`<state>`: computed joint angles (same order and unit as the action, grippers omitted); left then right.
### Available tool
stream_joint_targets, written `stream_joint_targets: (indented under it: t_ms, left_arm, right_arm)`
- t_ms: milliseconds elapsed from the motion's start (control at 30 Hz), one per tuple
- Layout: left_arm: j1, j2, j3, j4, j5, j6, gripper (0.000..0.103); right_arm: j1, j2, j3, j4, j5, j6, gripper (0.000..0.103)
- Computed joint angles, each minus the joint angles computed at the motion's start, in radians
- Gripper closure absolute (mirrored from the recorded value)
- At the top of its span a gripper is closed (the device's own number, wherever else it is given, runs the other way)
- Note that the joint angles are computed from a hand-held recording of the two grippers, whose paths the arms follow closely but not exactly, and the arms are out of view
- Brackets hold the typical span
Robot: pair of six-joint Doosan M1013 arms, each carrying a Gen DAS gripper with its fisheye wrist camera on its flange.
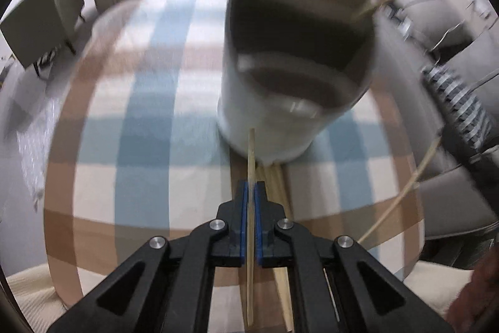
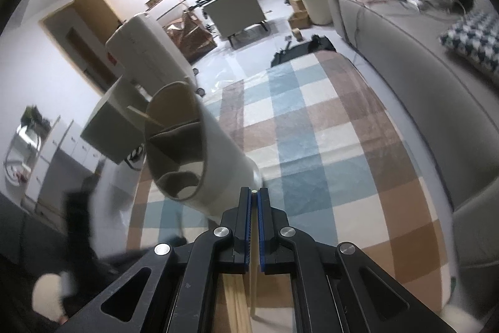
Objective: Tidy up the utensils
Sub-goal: 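Close the left gripper on a chopstick while the right gripper keeps holding its chopstick, then lift the chopsticks with both grippers up toward the holder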
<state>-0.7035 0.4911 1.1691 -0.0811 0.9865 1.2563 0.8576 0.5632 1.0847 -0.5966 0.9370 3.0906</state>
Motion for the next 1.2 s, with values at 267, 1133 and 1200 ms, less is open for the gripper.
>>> stream_joint_targets:
  t_ms: [267, 1133, 1200]
  left_arm:
    - [0.011, -0.059, 0.076, -0.049, -0.186, 0.079, 0.103]
    - [0.077, -0.077, -0.103, -0.199, -0.199, 0.202, 0.103]
    - [0.078, -0.057, -0.141, -0.178, -0.203, 0.189, 0.103]
  right_arm:
    - [0.039, 0.031, -0.073, -0.098, 0.056, -0.1, 0.1]
    - [0.047, 0.112, -0.384, -0.23, 0.156, -0.327, 0.1]
    - [0.039, 0.131, -0.433, -0.229, 0.162, -0.377, 0.1]
